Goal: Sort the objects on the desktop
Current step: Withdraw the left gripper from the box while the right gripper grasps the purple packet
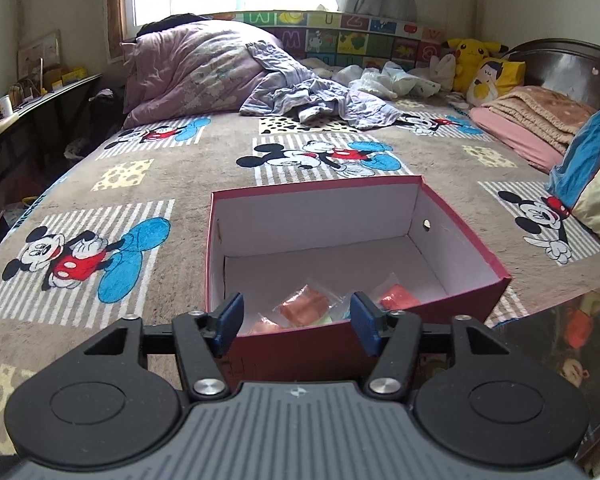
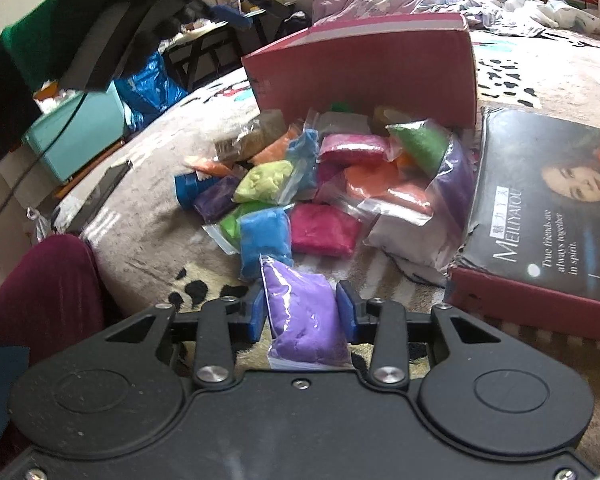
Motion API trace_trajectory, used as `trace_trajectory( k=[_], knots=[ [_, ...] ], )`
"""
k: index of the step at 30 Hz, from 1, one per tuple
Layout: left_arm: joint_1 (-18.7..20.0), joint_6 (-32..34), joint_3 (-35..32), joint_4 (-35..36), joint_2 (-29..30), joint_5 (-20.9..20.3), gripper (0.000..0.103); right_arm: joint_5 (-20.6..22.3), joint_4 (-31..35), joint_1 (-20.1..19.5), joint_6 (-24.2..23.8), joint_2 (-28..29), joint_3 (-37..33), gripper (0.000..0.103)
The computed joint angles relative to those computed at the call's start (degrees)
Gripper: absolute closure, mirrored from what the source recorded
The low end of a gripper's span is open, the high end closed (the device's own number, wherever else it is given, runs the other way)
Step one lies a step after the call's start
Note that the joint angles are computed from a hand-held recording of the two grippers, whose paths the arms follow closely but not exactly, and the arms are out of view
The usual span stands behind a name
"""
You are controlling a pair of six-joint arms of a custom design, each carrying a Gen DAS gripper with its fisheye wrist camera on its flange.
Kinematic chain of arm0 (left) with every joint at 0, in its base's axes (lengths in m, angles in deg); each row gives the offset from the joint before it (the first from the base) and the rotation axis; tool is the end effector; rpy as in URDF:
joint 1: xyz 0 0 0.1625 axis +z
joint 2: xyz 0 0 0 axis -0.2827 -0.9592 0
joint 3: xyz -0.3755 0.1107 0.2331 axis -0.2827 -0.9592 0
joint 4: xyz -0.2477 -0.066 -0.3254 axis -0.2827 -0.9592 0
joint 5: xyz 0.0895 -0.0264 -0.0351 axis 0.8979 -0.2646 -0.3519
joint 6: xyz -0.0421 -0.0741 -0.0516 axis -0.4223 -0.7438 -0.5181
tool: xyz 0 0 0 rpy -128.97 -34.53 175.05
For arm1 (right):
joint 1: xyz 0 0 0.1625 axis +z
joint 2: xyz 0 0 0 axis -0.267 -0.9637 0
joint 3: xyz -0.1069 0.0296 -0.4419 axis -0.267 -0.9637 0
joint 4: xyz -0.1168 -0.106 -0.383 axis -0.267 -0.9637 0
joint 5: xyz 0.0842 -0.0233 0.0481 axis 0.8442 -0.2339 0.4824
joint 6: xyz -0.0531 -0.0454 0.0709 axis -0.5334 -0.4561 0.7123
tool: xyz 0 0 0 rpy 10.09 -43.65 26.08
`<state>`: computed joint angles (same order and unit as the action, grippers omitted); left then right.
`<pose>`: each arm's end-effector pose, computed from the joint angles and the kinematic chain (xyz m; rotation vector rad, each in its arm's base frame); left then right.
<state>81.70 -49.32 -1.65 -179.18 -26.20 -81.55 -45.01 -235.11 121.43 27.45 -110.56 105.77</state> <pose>-0.1176 -0.7338 0.3829 0.5674 2.1998 -0.9980 0.2847 -0.5706 0.0143 0.9622 -2.6659 0.7630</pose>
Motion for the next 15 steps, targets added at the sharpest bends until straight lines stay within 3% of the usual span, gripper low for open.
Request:
trace_trajectory(
  k=[15],
  knots=[
    [-1.48,-4.76,10.13,-2.23,-5.47,-2.24,0.045,0.98,-2.25,1.01,3.30,-3.67,2.10,0.067]
  ],
)
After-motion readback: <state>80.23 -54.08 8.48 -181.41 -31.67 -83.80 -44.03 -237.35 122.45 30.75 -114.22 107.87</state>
